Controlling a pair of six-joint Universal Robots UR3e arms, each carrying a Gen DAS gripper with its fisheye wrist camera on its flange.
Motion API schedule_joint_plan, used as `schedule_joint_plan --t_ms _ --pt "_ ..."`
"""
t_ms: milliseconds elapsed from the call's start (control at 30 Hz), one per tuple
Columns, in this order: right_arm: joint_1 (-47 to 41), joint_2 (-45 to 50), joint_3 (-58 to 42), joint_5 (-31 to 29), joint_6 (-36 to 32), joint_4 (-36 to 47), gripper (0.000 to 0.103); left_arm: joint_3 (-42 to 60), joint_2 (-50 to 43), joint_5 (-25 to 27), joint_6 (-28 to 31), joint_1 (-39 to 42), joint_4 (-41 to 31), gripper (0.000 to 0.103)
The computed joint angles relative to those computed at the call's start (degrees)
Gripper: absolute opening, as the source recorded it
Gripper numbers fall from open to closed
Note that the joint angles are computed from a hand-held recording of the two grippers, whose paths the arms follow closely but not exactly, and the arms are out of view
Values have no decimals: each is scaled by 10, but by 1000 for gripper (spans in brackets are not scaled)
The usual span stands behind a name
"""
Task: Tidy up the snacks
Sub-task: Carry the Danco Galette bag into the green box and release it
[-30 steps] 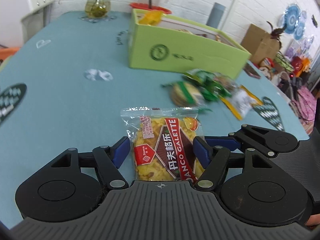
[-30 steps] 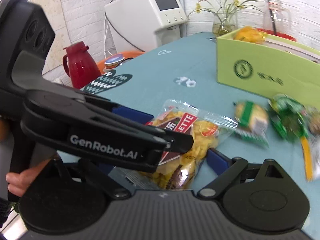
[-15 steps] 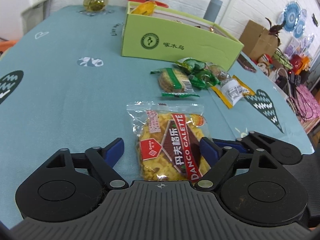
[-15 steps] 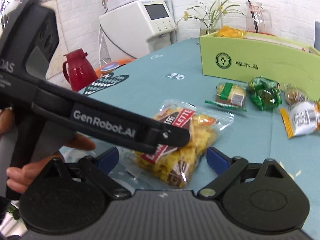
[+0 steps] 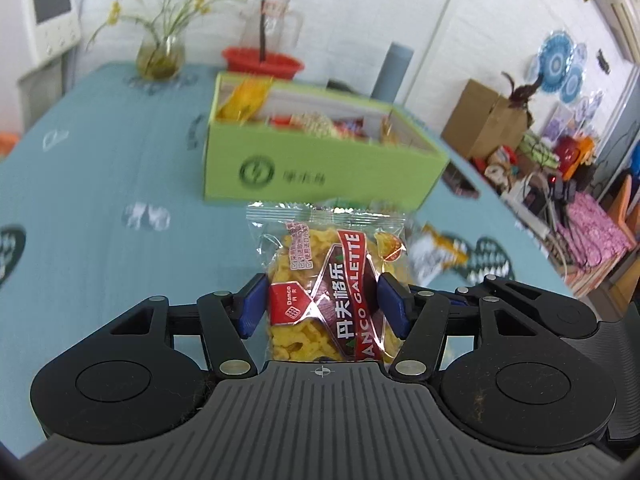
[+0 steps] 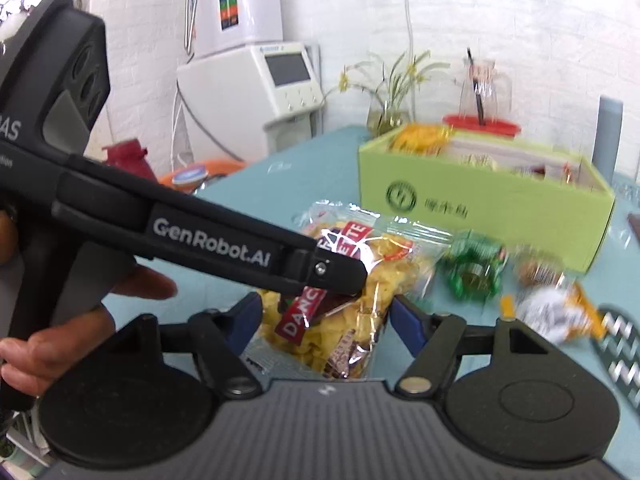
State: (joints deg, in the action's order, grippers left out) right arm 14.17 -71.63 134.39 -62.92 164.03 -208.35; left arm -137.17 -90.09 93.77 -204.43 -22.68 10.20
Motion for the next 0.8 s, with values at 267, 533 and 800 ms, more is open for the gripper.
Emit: schedule_joint_plan --t_ms 267,533,800 --pt "-10 137 -419 -35 -28 237 72 346 -179 -42 108 89 -101 44" --pt "-12 375 -845 -46 -40 534 72 622 -396 -114 116 158 -247 46" --pt "-30 340 -745 -6 -8 434 86 539 -366 -113 108 158 -144 63"
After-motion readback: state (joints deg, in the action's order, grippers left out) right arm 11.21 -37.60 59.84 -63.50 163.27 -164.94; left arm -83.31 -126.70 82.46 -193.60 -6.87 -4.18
